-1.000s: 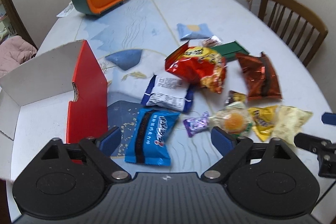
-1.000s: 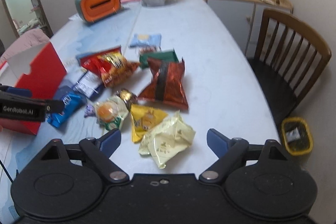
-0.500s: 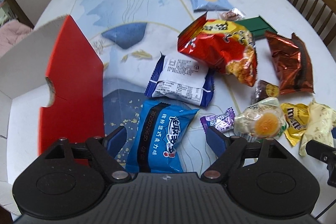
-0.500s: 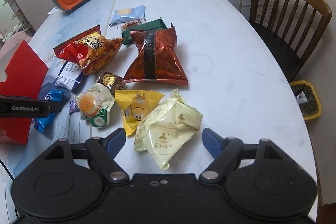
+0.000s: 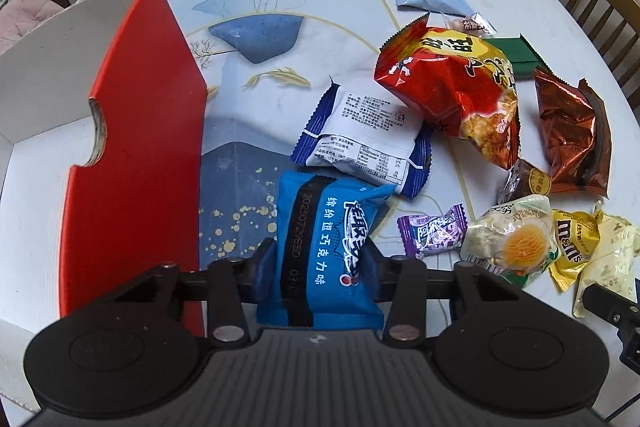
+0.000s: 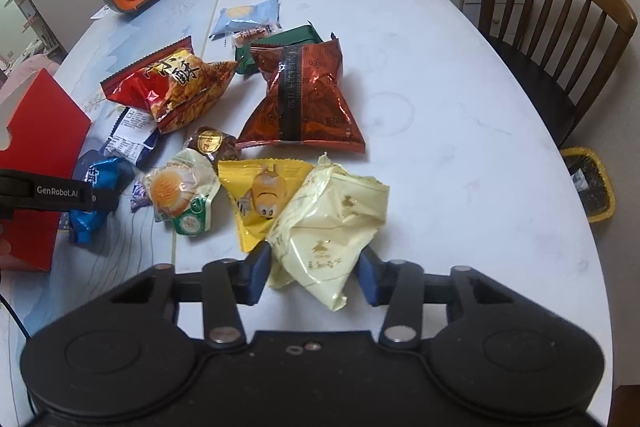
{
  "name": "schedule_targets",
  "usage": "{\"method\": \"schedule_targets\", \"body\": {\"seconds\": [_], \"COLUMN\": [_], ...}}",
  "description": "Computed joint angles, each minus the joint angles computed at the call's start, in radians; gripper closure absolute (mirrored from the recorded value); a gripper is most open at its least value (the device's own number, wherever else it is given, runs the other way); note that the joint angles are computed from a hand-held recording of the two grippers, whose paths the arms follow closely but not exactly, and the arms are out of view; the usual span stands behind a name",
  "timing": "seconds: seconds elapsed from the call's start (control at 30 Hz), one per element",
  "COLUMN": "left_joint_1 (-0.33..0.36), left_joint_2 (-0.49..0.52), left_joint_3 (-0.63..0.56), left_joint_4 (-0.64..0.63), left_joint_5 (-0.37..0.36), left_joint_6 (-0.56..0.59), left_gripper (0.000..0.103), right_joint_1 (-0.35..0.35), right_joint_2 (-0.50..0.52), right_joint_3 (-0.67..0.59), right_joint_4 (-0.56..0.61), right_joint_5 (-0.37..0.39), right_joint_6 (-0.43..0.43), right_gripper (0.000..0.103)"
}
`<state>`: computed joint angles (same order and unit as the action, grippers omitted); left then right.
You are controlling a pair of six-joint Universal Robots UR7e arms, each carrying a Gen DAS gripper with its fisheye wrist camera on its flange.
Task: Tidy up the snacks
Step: 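Carry both snacks into the red box and open both tools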
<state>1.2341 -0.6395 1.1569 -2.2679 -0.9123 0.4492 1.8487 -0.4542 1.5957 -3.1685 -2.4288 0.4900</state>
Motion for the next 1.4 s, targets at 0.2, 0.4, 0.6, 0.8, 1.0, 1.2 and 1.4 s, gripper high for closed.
{"method": "schedule_targets", "body": {"seconds": [0.2,0.4,0.6,0.8,1.0,1.2,1.4], "left_joint_1": [0.003,0.005,0.002,-0.008,-0.02,-0.018,-0.006], "left_joint_2": [-0.023,-0.066,-0.126,-0.194,-0.255,-0.292,-0.302], "left_joint_3": [0.028,0.072,0.119,0.166,0.192,0.173,0.128], "left_joint_4": [-0.022,-0.03,-0.033,-0.047,-0.061,-0.059,-0.076], "left_joint_5": [-0.014,-0.035,-0.077,-0.109,-0.151,-0.18,-0.187], "left_joint_6": [-0.014,-0.031,-0.043,-0.039,-0.021,-0.021,0.002], "left_gripper": [0.067,0.068,0.068,0.068,0.068,0.068,0.068], "right_joint_1": [0.011,0.038,0.068,0.106,0.137,0.164,0.179], "right_joint_2": [0.001,-0.001,-0.017,-0.027,-0.027,-0.006,0.043], "right_joint_3": [0.007,0.014,0.038,0.033,-0.005,-0.084,-0.214], "right_joint_4": [-0.024,-0.047,-0.072,-0.07,-0.053,-0.05,-0.023], "right_joint_5": [-0.005,-0.041,-0.049,-0.042,-0.027,0.001,0.054], "right_joint_6": [-0.024,-0.045,-0.058,-0.107,-0.165,-0.273,-0.386], "right_gripper": [0.069,0.071,0.071,0.071,0.071,0.071,0.071]}}
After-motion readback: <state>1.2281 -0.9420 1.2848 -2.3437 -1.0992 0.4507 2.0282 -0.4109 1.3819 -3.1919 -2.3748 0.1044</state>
